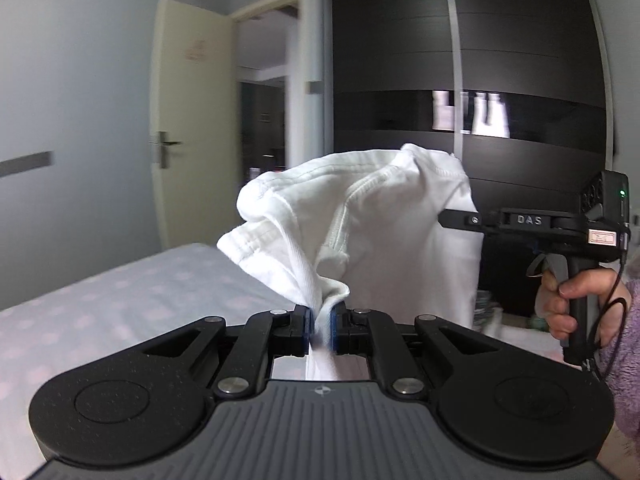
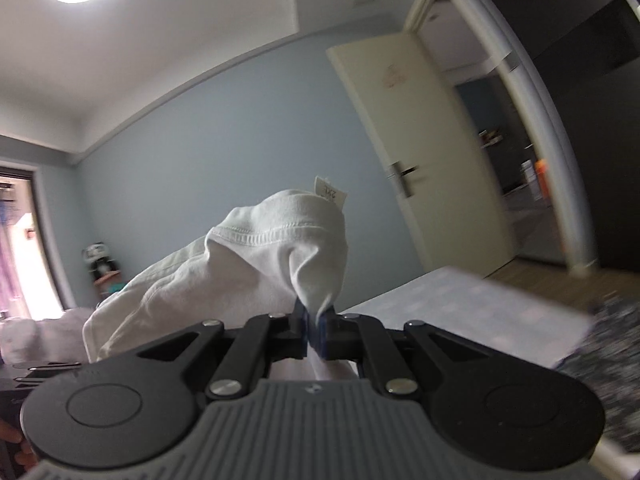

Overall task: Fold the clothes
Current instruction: 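Lift the folded white cloth with both grippers and carry it toward the folded clothes stack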

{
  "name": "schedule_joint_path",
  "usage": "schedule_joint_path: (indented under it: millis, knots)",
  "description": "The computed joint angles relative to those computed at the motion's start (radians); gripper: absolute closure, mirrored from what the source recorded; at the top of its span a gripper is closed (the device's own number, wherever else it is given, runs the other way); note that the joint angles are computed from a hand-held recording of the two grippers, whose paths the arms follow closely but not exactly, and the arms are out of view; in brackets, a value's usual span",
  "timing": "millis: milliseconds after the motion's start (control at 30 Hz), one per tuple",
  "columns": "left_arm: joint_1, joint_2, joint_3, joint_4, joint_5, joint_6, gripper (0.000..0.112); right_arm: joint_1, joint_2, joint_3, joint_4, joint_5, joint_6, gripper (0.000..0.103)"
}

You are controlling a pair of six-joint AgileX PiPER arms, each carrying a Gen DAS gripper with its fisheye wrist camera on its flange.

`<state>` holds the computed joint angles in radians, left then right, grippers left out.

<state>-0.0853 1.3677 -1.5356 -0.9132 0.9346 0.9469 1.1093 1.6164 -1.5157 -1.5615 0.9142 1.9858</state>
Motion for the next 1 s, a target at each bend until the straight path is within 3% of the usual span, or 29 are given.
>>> schedule_joint_path:
  millis: [133, 233, 367, 533, 767, 900, 1000]
  knots:
    - [-0.178, 0.078, -0.054, 0.045, -0.032, -0.075, 0.105, 0.018, -0.147, 0.149, 0.035, 0.117, -0.037, 0.097]
    - [-0.245, 0.151, -0.088, 0.018, -0.007, -0.073, 0.105, 0.04, -0.269, 0.255, 0.08, 0.2, -0.078, 0.097]
    - [-0.3, 0.246, -0.099, -0.016, -0.003, -0.055, 0.105, 0.014, -0.404, 0.366, 0.161, 0.227, -0.146, 0.097]
    - [-0.342, 0.355, -0.109, 0.039, -0.048, -0.069, 0.105, -0.17, -0.411, 0.418, 0.281, 0.083, -0.234, 0.097]
    - [-0.285, 0.611, -0.348, 0.133, 0.024, -0.188, 0.105, -0.496, -0.274, 0.426, 0.389, -0.292, -0.309, 0.097]
    - [-0.235, 0.757, -0.539, 0.202, 0.111, -0.267, 0.105, -0.639, -0.139, 0.311, 0.611, -0.449, -0.575, 0.097]
    - [-0.215, 0.892, -0.742, 0.26, 0.194, -0.354, 0.105, -0.669, 0.011, 0.139, 0.842, -0.43, -0.847, 0.097]
